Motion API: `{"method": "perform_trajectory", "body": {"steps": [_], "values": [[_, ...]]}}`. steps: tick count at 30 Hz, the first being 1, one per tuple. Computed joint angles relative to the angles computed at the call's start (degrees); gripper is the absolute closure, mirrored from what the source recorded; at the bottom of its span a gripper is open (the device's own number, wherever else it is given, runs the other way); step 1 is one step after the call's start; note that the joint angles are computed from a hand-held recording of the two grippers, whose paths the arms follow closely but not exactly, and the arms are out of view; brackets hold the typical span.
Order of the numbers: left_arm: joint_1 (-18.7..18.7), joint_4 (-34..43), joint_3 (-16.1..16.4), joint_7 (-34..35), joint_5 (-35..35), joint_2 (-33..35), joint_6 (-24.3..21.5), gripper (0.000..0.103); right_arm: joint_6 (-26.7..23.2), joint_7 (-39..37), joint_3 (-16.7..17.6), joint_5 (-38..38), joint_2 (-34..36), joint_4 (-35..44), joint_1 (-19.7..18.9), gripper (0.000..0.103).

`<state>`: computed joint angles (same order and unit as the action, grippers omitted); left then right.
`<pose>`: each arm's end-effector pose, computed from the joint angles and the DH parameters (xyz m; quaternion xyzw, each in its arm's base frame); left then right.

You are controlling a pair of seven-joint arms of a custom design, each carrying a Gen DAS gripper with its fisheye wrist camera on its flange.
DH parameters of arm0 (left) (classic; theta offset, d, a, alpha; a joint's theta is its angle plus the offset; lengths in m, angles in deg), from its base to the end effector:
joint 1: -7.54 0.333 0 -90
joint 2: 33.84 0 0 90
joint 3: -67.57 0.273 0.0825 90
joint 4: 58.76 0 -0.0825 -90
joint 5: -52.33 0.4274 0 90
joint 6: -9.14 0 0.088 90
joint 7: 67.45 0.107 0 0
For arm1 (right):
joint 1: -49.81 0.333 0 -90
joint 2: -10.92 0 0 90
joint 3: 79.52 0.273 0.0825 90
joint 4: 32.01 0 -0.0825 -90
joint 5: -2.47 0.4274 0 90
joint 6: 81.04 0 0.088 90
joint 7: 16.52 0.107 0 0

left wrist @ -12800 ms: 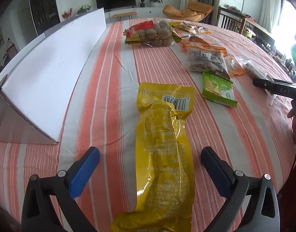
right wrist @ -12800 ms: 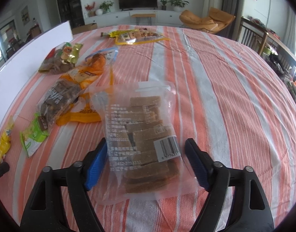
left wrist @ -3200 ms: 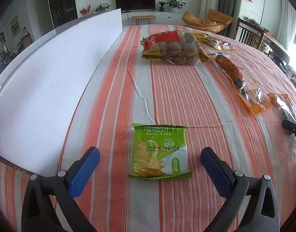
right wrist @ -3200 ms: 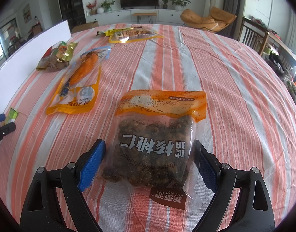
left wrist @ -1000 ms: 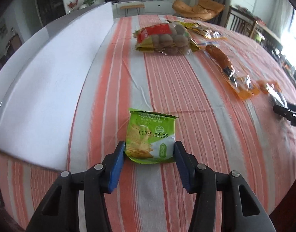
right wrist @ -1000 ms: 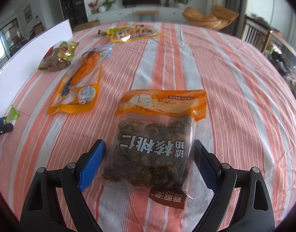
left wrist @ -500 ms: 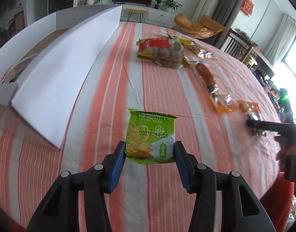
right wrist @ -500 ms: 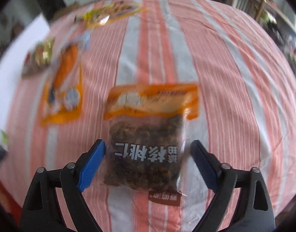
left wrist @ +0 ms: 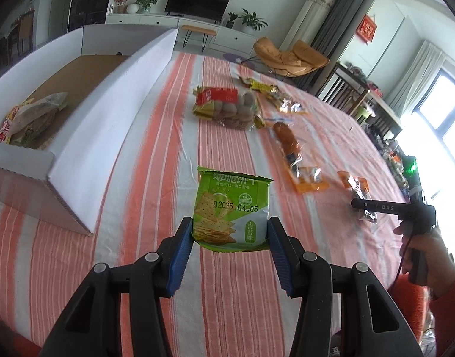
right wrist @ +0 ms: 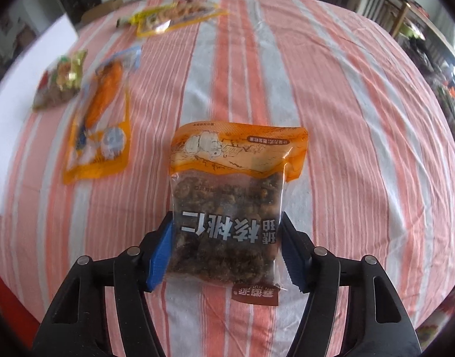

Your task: Organize snacks

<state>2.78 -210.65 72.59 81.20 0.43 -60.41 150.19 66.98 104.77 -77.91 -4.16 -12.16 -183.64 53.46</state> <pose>0.4616 -0.0004 0.3540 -0.5280 0.7711 -0.3552 0.0205 0.4710 0.0445 0.3429 -0.5576 0.8117 -0.1151 0.1306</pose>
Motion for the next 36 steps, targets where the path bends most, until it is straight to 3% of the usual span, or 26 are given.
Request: {"method": "perform_trajectory", "body": {"steps": [5, 10, 15, 19, 21, 23, 25, 26, 29, 32, 34, 36], "values": [[1.02, 3.19, 1.51, -0.01, -0.99, 0.08, -2.21, 0.053, 6.28, -0.27, -1.54, 4.82, -6.26, -2.94, 1.7, 0.036], [3.27, 11.29, 1.92, -1.79, -2.41, 5.38, -1.17, 0.053, 10.38, -6.73, -3.23, 12.12, -3.88, 4.98, 8.28, 0.035], [8.0, 21.29, -0.07, -7.23, 2.43, 14.84, 2.45, 0.053, 13.38, -18.74, -4.99, 25.72, 8.76, 21.63, 18.79, 0.035], [11.56, 25.59, -2.37, -12.7, 11.22, 20.71, 8.76, 0.052, 11.24, -30.68, -3.48, 38.62, 22.35, 38.43, 22.74, 0.035], [12.88, 26.72, -3.53, -17.09, 17.3, 23.35, 11.95, 0.045, 9.71, -31.75, -1.1, 39.88, 28.67, 46.01, 22.33, 0.03], [14.1, 27.58, -4.01, -21.27, 22.4, 25.73, 14.05, 0.016, 8.3, -30.57, 1.14, 38.84, 36.31, 54.62, 22.0, 0.024], [15.07, 27.24, -4.29, -22.18, 22.65, 26.72, 15.79, 0.009, 6.22, -28.0, 2.59, 37.17, 42.51, 61.37, 21.61, 0.021], [15.39, 26.66, -4.53, -18.49, 18.7, 26.44, 16.53, 0.009, 5.47, -25.67, 2.71, 35.47, 44.19, 63.25, 21.73, 0.021], [15.36, 24.13, -5.1, -14.92, 15.59, 24.63, 19.35, 0.007, 8.66, -24.84, 5.13, 35.6, 44.56, 61.56, 19.82, 0.021], [13.83, 20.81, -4.51, -9.1, 8.37, 20.66, 18.96, 0.007, 14.2, -24.43, 5.19, 31.96, 39.04, 52.17, 18.05, 0.021], [11.57, 17.5, -3.33, -3.43, 2.09, 16.27, 17.84, 0.007, 18.32, -18.47, 1.54, 21.86, 34.04, 43.46, 19.47, 0.021], [9.32, 13.78, -2.23, 0.05, -0.93, 11.44, 16.58, 0.007, 20.75, -5.6, -2.08, 4.78, 28.14, 34.28, 20.53, 0.021]]}}
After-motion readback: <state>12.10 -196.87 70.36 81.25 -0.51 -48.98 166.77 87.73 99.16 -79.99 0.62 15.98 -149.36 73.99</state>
